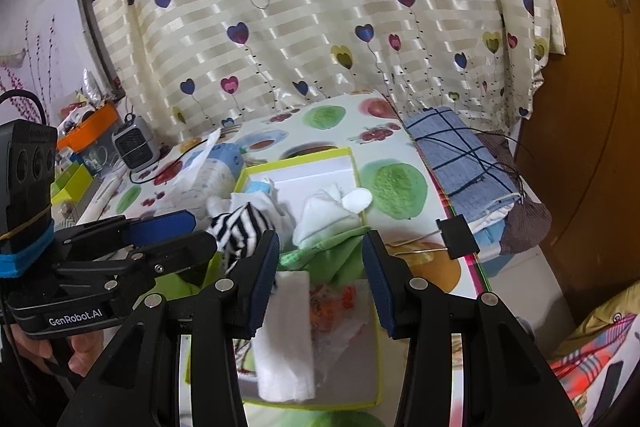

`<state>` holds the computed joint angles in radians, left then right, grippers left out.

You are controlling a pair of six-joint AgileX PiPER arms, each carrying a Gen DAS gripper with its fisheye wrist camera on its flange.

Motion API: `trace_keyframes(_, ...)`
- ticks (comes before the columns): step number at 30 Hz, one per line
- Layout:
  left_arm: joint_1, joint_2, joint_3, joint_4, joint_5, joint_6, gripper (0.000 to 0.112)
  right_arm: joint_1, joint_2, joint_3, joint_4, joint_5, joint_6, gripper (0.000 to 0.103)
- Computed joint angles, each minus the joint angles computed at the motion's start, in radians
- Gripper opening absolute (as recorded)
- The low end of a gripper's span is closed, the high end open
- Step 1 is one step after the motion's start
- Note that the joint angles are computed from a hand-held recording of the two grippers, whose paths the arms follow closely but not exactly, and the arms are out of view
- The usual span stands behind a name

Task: Organize soft objects
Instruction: 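Lower the striped sock into the tray and open the left gripper, then move both grippers away from the tray toward the remaining socks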

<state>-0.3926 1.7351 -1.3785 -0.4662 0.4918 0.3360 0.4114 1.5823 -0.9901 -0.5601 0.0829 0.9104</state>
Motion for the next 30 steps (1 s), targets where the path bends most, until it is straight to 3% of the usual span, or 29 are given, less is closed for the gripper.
trace_keyframes(2,0.003,-0.029,0.028,-0.008,-0.009,0.002,0.045,0.014,-0.013,0.006,-0.082,0.004,0.081,0.045)
trace_keyframes(5,0.002,-0.075,0.074,0.018,-0.028,-0.029,0.045,0.037,-0.026,0.010,-0.085,0.015,0.081,0.045)
trace_keyframes(11,0.009,-0.171,0.169,0.093,-0.056,-0.120,0.045,0.104,-0.054,0.026,-0.303,0.033,0.296,0.049)
trace_keyframes(20,0.046,-0.291,0.297,0.137,-0.078,-0.192,0.045,0.207,-0.051,0.006,-0.366,0.067,0.340,0.049)
trace_keyframes(30,0.118,-0.375,0.394,0.107,-0.091,-0.176,0.045,0.287,0.000,-0.069,-0.253,0.098,0.200,0.049)
